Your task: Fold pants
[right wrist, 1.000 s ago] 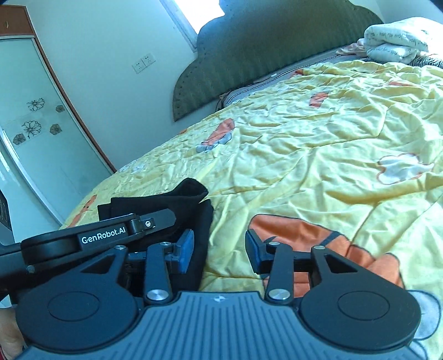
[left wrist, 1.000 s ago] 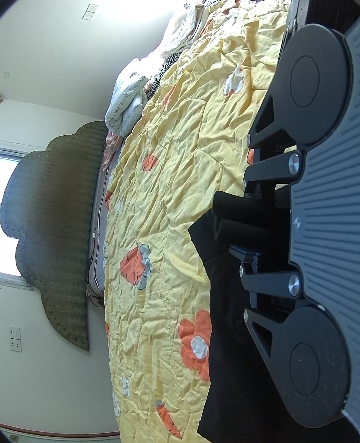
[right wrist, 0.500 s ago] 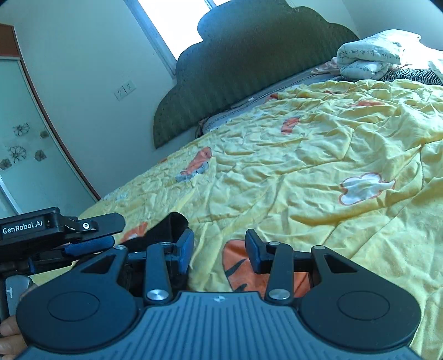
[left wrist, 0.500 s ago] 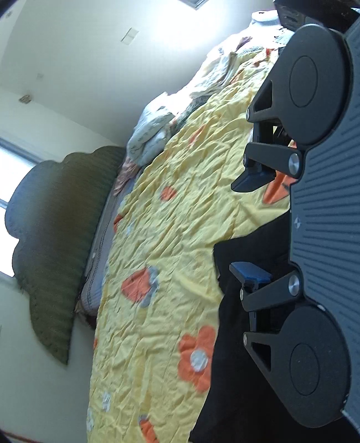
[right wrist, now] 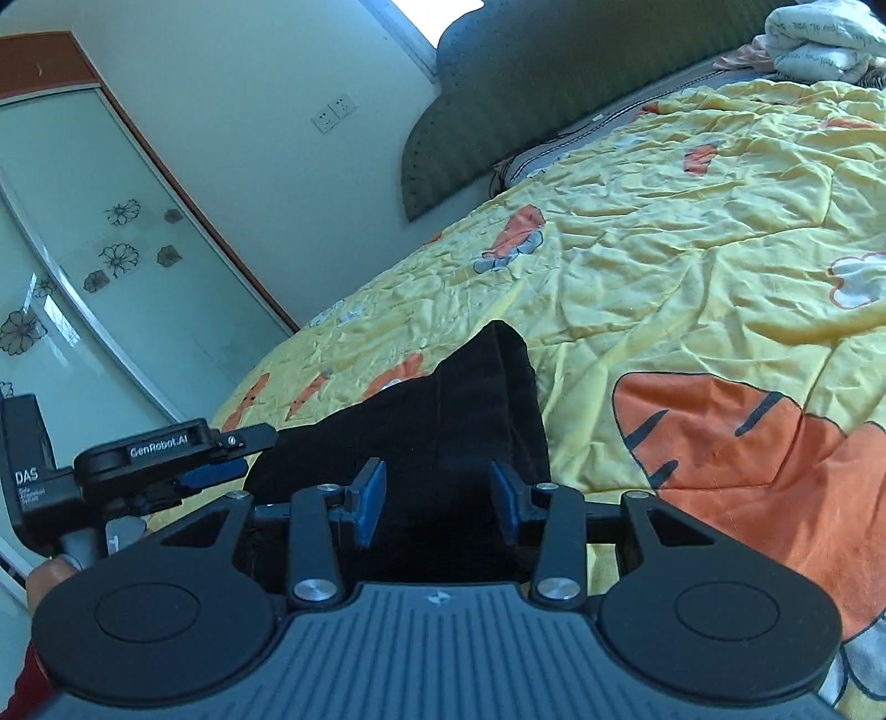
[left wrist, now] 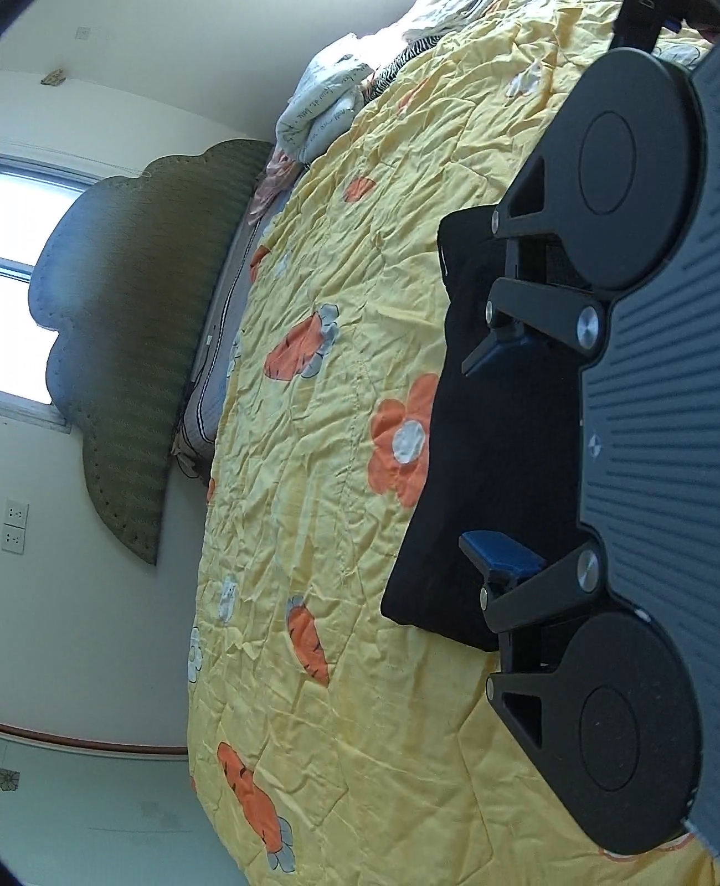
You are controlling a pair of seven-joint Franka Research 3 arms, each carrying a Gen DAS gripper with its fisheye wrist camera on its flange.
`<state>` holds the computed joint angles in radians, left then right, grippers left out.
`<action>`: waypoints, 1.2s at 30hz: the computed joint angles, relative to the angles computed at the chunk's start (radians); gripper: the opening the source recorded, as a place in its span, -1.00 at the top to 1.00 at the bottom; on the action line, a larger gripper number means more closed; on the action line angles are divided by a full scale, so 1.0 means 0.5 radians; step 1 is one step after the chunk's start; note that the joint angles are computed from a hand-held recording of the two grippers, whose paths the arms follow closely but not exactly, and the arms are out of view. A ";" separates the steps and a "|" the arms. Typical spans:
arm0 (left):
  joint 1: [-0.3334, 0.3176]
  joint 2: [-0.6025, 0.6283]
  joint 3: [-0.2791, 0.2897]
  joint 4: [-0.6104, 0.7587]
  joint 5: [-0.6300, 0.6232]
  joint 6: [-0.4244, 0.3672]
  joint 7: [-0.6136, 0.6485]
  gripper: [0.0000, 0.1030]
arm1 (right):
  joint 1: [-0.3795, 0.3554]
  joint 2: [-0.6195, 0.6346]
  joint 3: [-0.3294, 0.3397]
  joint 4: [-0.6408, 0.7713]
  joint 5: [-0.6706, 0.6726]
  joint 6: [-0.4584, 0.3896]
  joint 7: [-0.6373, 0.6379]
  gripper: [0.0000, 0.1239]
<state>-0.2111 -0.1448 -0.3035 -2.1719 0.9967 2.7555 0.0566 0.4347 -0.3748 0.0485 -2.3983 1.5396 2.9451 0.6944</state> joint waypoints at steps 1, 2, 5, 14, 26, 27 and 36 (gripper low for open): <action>-0.001 0.000 -0.001 -0.005 0.006 0.005 -0.004 -0.23 | 0.002 0.017 0.000 0.016 0.039 0.019 -0.022 0.13; -0.002 0.001 -0.002 -0.007 0.007 0.005 -0.002 -0.23 | -0.005 0.033 0.008 0.025 0.041 0.042 -0.031 0.06; -0.010 0.005 -0.006 -0.010 0.011 -0.009 0.018 -0.23 | -0.011 0.079 0.008 0.050 -0.042 0.033 0.029 0.03; -0.030 -0.015 -0.042 -0.033 0.146 -0.044 0.004 -0.23 | -0.461 0.034 0.581 -0.100 -0.995 0.364 0.564 0.04; -0.078 0.020 -0.016 0.005 0.082 -0.135 0.144 -0.26 | -0.659 0.139 0.847 0.021 -1.452 0.446 0.471 0.04; -0.081 0.027 -0.006 0.011 0.027 -0.146 0.186 -0.26 | -0.485 0.197 0.678 0.073 -1.424 0.410 0.415 0.04; -0.082 -0.009 -0.025 -0.045 -0.061 -0.250 0.231 -0.26 | 0.042 0.269 0.054 0.036 -2.177 0.380 1.082 0.04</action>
<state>-0.2521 -0.1493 -0.3159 -2.1942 0.9660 2.6307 0.1721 0.4560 -0.2402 0.0755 -2.3804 0.4512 3.1350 1.2357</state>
